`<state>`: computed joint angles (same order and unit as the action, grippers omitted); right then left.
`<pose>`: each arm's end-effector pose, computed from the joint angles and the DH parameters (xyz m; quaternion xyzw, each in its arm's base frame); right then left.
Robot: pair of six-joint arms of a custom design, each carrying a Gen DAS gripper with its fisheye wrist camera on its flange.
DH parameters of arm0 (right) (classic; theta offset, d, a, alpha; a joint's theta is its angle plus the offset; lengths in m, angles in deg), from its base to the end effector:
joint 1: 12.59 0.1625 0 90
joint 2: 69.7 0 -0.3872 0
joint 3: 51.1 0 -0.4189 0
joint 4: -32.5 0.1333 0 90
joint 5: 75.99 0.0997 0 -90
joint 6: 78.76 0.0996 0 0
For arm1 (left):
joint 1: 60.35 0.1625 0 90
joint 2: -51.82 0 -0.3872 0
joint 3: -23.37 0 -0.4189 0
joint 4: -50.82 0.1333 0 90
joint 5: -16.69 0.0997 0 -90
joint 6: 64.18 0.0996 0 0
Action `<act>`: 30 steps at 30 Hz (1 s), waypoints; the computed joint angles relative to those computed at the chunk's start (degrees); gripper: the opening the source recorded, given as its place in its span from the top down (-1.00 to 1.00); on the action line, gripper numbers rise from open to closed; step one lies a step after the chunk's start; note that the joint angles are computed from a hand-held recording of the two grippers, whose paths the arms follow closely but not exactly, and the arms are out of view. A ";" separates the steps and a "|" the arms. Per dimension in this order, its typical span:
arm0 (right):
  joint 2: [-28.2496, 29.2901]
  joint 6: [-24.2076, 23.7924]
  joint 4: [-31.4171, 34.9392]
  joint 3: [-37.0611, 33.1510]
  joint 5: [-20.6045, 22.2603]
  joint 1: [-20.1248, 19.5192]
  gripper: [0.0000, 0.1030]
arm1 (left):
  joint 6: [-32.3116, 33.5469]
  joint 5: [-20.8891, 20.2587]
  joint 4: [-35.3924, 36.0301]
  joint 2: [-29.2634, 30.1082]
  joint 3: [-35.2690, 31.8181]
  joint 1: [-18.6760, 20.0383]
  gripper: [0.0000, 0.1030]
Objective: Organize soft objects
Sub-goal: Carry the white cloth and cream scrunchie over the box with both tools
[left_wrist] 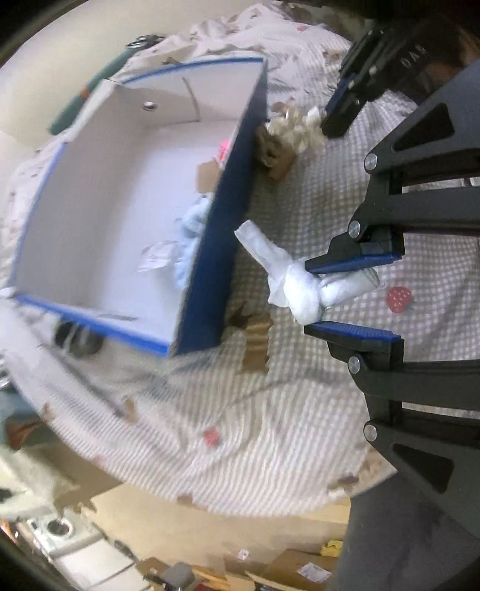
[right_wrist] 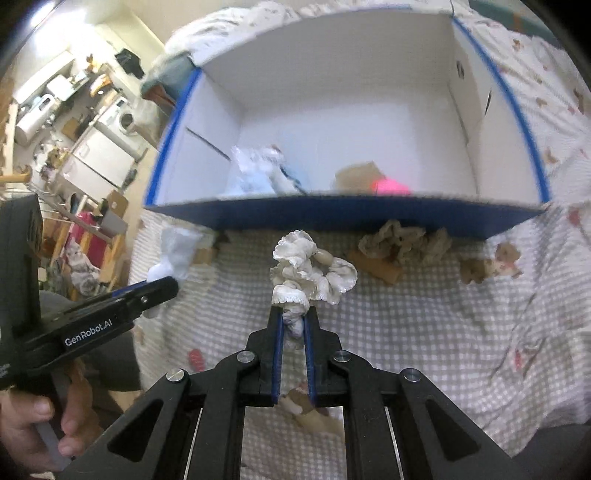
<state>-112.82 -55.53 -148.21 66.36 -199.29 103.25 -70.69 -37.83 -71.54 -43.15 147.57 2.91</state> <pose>0.2951 -0.4291 -0.0280 -0.0192 -0.9490 0.2419 0.2014 -0.0255 -0.4754 0.2681 0.1590 0.9388 -0.1121 0.2844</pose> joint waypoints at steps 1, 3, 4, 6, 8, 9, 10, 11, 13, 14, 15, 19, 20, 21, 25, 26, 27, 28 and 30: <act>-0.91 -0.39 -0.26 0.48 -0.44 0.62 0.77 | -0.02 0.31 -0.54 -1.32 0.59 -0.56 0.54; -2.64 -1.65 -1.13 1.47 -1.32 1.56 0.76 | 0.36 1.19 -1.77 -3.48 1.01 -1.94 0.54; -3.12 -2.17 -1.52 1.60 -2.17 2.09 0.76 | -0.02 1.58 -1.85 -3.65 0.48 -2.77 0.54; -4.09 -2.90 -2.56 2.06 -3.15 2.78 0.76 | -0.04 2.24 -3.23 -3.98 0.22 -3.93 0.54; -5.94 -3.83 -3.32 2.83 -4.12 3.30 0.77 | 0.58 2.39 -4.56 -3.37 -0.78 -4.55 0.54; -6.45 -4.64 -3.91 2.88 -4.76 3.63 0.77 | 1.13 2.61 -5.35 -3.04 -1.10 -4.76 0.54; -6.05 -5.21 -4.23 2.09 -5.49 4.04 0.76 | 2.16 3.09 -6.57 -2.65 -1.51 -5.22 0.54; -6.34 -5.97 -4.70 1.95 -6.10 4.24 0.76 | 3.36 3.41 -8.67 -1.34 -1.79 -5.11 0.54; -6.28 -7.62 -6.19 1.37 -6.78 4.28 0.76 | 5.20 3.98 -10.91 -0.06 -2.48 -5.57 0.54; -5.98 -8.22 -6.75 0.86 -7.03 4.15 0.76 | 5.66 3.90 -11.14 0.69 -3.18 -5.79 0.54; -6.40 -8.84 -6.93 0.78 -7.05 3.87 0.76 | 5.75 3.96 -11.13 1.35 -3.85 -6.07 0.54; -6.66 -10.49 -7.73 -0.22 -6.95 3.03 0.76 | 7.44 3.80 -12.55 4.94 -5.95 -6.11 0.54; -6.53 -10.77 -7.82 -0.62 -6.86 2.70 0.76 | 7.80 3.64 -12.97 5.47 -6.14 -6.01 0.54; -6.63 -10.79 -8.05 -0.63 -6.53 2.24 0.76 | 7.86 3.24 -12.87 6.09 -6.63 -5.94 0.54; -6.15 -10.08 -8.24 -0.95 -4.97 0.44 0.76 | 8.24 2.54 -13.06 8.33 -7.96 -5.45 0.54; -5.94 -10.02 -7.99 -1.22 -4.71 0.01 0.76 | 8.51 2.60 -13.39 8.92 -8.16 -5.36 0.54; -5.70 -9.86 -7.84 -1.45 -4.72 -0.16 0.76 | 8.76 2.70 -13.66 9.63 -8.47 -5.23 0.54; -5.47 -10.00 -7.86 -1.74 -4.57 -0.55 0.76 | 8.83 2.87 -13.85 10.16 -8.67 -5.15 0.54; -5.18 -10.34 -7.71 -2.31 -4.31 -1.35 0.76 | 8.99 2.92 -14.04 11.69 -9.53 -4.78 0.54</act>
<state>-117.99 -65.86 -155.92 64.05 -203.60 101.90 -61.70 -34.92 -85.58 -31.46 138.04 -1.87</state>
